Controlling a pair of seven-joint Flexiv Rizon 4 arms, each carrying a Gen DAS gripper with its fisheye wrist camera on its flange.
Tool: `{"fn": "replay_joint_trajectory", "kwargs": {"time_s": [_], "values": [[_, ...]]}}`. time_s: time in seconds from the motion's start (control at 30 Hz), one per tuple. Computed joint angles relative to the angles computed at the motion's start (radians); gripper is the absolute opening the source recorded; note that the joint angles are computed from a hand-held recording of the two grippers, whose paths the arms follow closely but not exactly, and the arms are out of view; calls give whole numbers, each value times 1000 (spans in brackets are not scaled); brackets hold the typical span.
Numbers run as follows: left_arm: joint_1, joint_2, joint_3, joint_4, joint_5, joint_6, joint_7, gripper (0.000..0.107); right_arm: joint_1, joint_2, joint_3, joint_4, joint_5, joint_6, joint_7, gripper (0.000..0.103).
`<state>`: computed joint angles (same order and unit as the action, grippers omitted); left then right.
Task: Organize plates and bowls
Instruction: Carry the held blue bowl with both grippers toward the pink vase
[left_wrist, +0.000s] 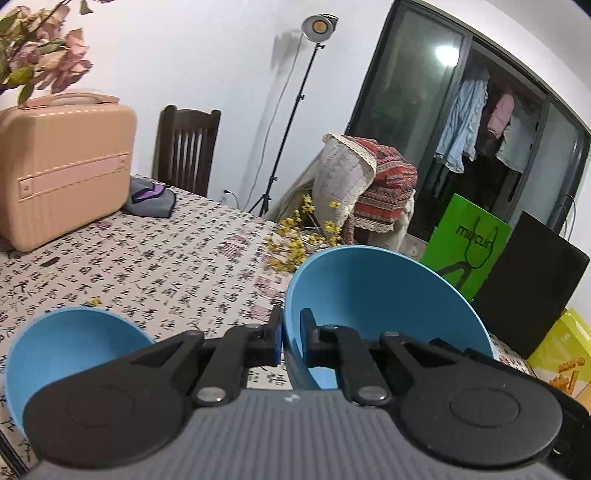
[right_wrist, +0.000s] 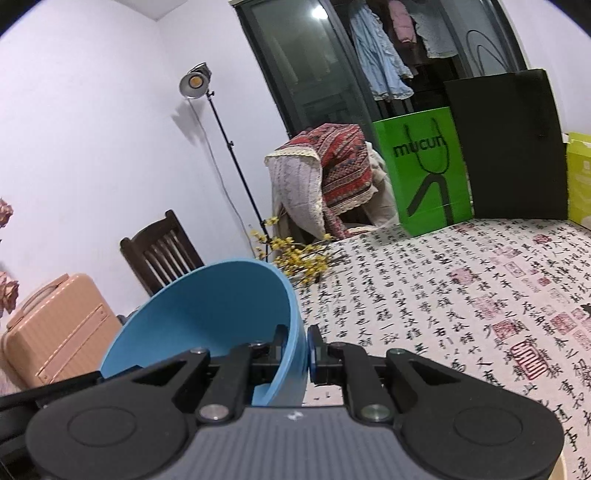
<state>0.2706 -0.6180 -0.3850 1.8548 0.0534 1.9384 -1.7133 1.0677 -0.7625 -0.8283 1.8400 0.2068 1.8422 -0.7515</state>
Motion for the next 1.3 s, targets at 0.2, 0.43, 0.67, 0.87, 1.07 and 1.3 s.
{"fn": "replay_joint_trajectory", "kwargs": {"time_s": [0.2,0.43,0.67,0.87,1.07,1.3], "values": [[19,10,15,15,-3,11,-16,10,-9,-5,29,-32,-22,-8,-4,11],[41,25,28,34,7,27,-38,10,-6,-9,46,-56,-39,-12,-5,11],[67,40,35,52,22,38,-65,10,2,-15,58,-80,-52,-16,-5,11],[91,51,42,66,36,45,-88,10,4,-18,73,-98,-61,-16,-7,11],[113,53,43,73,49,50,-105,10,4,-23,87,-116,-74,-26,-4,11],[142,56,40,82,64,54,-124,10,-5,-32,106,-142,-96,-33,3,11]]}}
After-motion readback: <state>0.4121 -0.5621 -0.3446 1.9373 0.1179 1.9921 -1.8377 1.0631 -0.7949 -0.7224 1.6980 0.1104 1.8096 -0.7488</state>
